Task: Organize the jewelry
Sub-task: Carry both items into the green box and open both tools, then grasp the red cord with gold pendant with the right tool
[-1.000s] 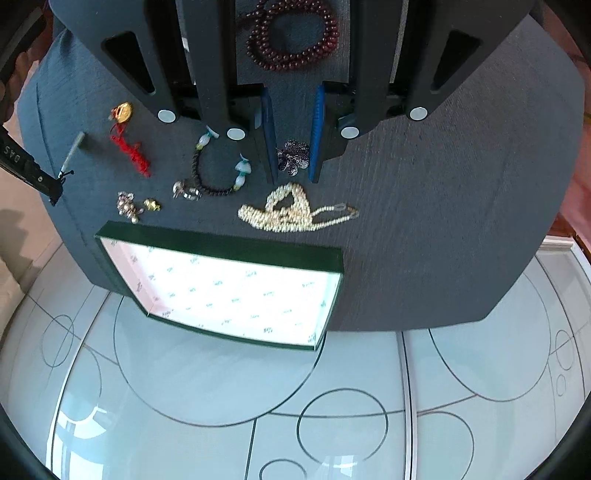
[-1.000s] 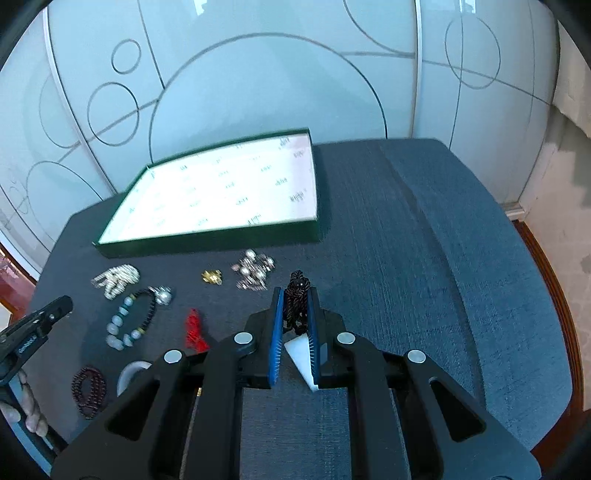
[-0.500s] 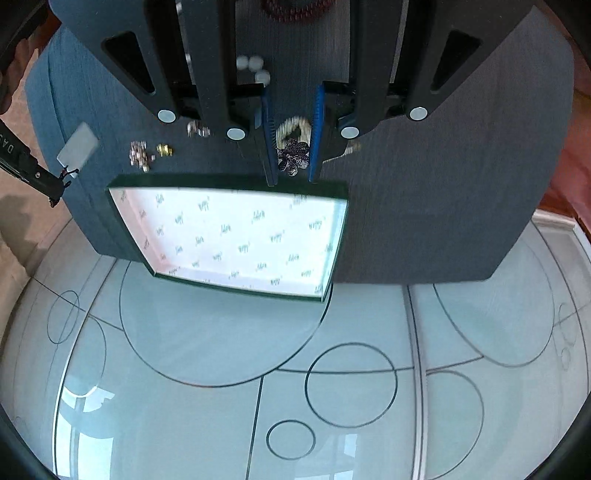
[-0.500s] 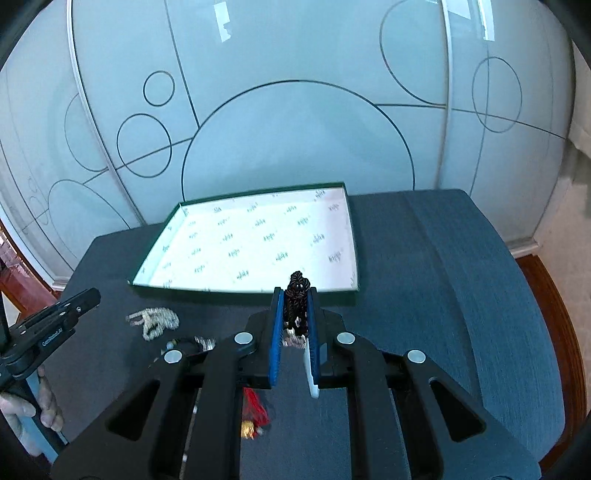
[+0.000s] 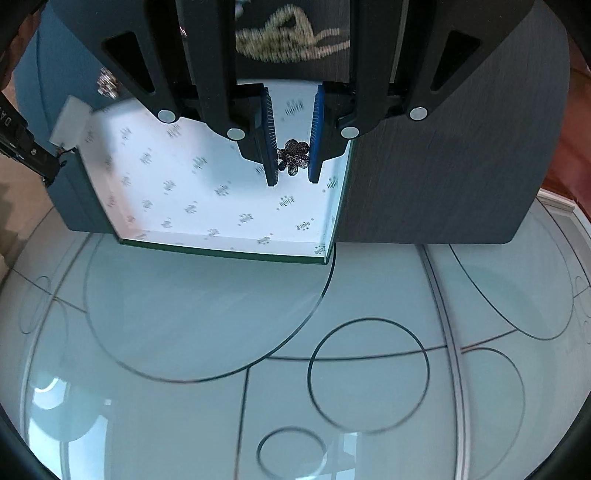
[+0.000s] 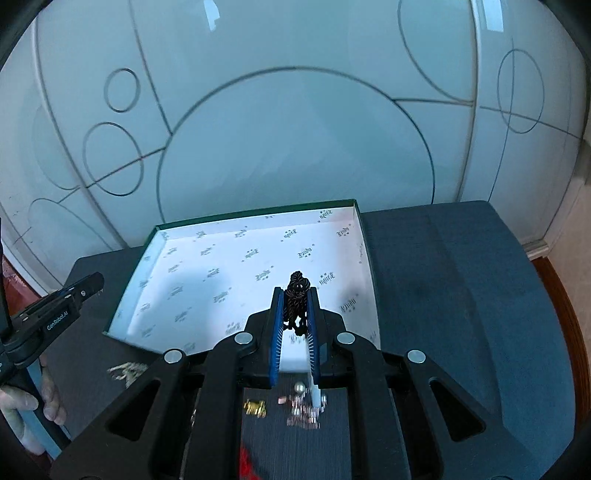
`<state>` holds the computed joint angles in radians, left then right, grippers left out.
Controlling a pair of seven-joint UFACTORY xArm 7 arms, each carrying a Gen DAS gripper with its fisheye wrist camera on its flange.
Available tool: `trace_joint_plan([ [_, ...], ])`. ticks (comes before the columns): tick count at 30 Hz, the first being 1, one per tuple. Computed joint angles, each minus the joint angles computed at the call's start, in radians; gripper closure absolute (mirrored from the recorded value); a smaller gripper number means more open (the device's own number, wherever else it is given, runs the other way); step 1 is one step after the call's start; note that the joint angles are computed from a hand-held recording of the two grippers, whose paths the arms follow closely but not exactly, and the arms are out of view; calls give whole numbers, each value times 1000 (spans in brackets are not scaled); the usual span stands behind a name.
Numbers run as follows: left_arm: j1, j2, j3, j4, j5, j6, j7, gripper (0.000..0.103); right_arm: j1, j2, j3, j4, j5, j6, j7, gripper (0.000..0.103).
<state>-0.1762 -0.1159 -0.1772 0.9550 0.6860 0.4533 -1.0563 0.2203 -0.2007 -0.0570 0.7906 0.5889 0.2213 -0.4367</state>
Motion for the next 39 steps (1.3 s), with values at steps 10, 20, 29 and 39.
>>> trace_joint_plan([
  [10, -55, 233, 80, 169, -34, 32, 71, 86, -97, 256, 84, 202, -93, 42, 100, 91],
  [20, -109, 318, 141, 241, -85, 61, 129, 79, -155, 382, 136, 289, -240, 47, 223, 86],
  [29, -131, 291, 148, 213, -63, 60, 106, 27, -210, 324, 196, 217, -142, -20, 138, 49],
  [39, -81, 78, 89, 26, -83, 43, 39, 26, -127, 79, 114, 12, 131, -56, -138, 49],
])
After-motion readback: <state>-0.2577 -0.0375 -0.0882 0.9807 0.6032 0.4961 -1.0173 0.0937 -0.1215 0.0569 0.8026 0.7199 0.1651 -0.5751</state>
